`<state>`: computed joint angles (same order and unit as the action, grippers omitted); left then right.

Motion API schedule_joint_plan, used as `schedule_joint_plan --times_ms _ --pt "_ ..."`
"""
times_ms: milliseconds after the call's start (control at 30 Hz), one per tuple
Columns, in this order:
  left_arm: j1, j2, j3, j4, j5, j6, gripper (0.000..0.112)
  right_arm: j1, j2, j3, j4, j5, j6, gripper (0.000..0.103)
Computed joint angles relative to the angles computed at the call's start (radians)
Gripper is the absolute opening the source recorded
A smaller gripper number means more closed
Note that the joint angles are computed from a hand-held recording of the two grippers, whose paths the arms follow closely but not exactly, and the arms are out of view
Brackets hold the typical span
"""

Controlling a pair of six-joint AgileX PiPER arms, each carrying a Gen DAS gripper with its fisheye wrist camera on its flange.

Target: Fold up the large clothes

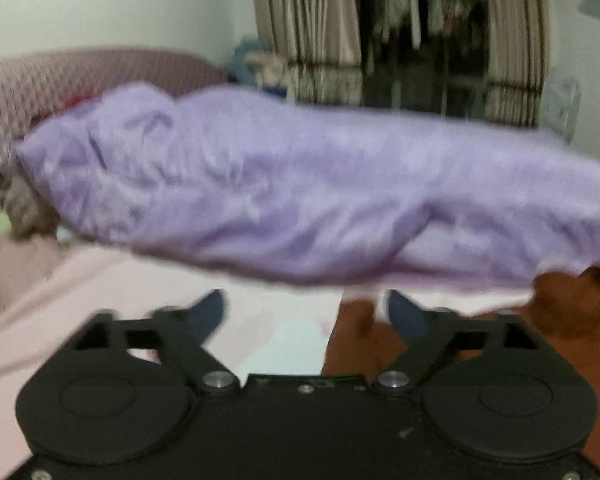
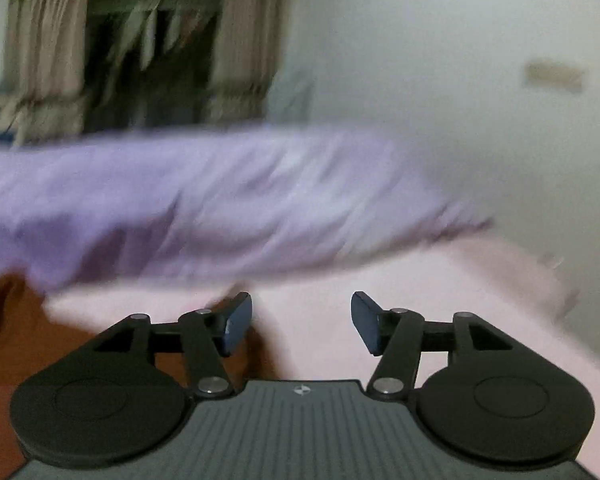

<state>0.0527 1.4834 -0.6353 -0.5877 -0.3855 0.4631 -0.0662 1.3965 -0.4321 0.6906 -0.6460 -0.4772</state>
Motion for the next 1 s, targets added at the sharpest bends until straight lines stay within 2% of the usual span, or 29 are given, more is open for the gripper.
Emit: schedule_joint_plan --times_ms 33,67,100,167,200,233,300,333,367,433,467,500,533,567,600,667,733,867,900,1000 --pt "-0.010 -0.046 0.013 -0.006 0.016 0.007 0.100 0.009 -0.028 0.001 0.082 -0.019 -0.068 0.058" --pt "-0.031 -0.088 0.018 -0.053 0.039 0.043 0.100 0.010 -0.069 0.007 0.123 0.003 -0.095 0.039" --pt "-0.053 -0.125 0.027 -0.070 0.067 0.048 0.100 0.009 -0.126 0.017 0.125 0.064 -0.083 0.030" --pt "-0.113 -0.172 0.035 -0.038 0.143 -0.004 0.102 0.001 -0.245 0.035 0.009 0.264 0.062 0.030" --pt "-0.152 -0.172 0.031 -0.068 0.170 0.014 0.102 0.010 -0.284 0.040 -0.081 0.349 0.162 0.030" --pt "-0.201 -0.152 0.024 -0.138 0.170 0.069 0.102 0.053 -0.299 0.045 -0.149 0.393 0.241 0.030" --pt "-0.325 -0.085 0.023 -0.322 0.104 0.222 0.102 0.189 -0.269 0.050 -0.200 0.390 0.279 0.030" --pt "-0.365 -0.036 0.011 -0.366 0.079 0.262 0.102 0.254 -0.236 0.048 -0.166 0.367 0.238 0.030" --pt "-0.393 0.010 0.003 -0.370 0.069 0.264 0.102 0.327 -0.184 0.045 -0.093 0.315 0.182 0.030" --pt "-0.409 0.107 -0.005 -0.258 0.078 0.147 0.103 0.395 -0.056 0.014 -0.010 0.267 0.131 0.030" --pt "-0.431 0.158 0.005 -0.220 0.029 0.109 0.103 0.407 0.012 0.006 -0.028 0.238 0.162 0.030" --pt "-0.470 0.199 0.019 -0.223 -0.060 0.111 0.103 0.422 0.085 0.013 -0.061 0.171 0.214 0.029" --pt "-0.507 0.221 0.019 -0.265 -0.119 0.153 0.103 0.453 0.123 0.034 -0.054 0.093 0.226 0.029" --pt "-0.522 0.237 0.002 -0.316 -0.141 0.207 0.103 0.480 0.134 0.038 -0.024 0.056 0.198 0.030" --pt "-0.543 0.239 -0.002 -0.361 -0.165 0.246 0.103 0.497 0.127 0.025 0.035 0.058 0.130 0.030" --pt "-0.542 0.246 0.001 -0.348 -0.172 0.225 0.103 0.512 0.125 0.018 0.076 0.053 0.082 0.030" --pt "-0.509 0.260 -0.008 -0.285 -0.156 0.181 0.103 0.467 0.122 0.020 -0.010 0.074 0.147 0.030" --pt "-0.498 0.274 -0.036 -0.283 -0.140 0.192 0.103 0.435 0.120 0.022 -0.091 0.097 0.204 0.030" --pt "-0.504 0.259 -0.028 -0.302 -0.136 0.208 0.103 0.408 0.097 0.026 -0.147 0.127 0.222 0.030" --pt "-0.475 0.147 0.001 -0.355 -0.051 0.298 0.103 0.271 -0.038 0.055 -0.379 0.253 0.344 0.030"
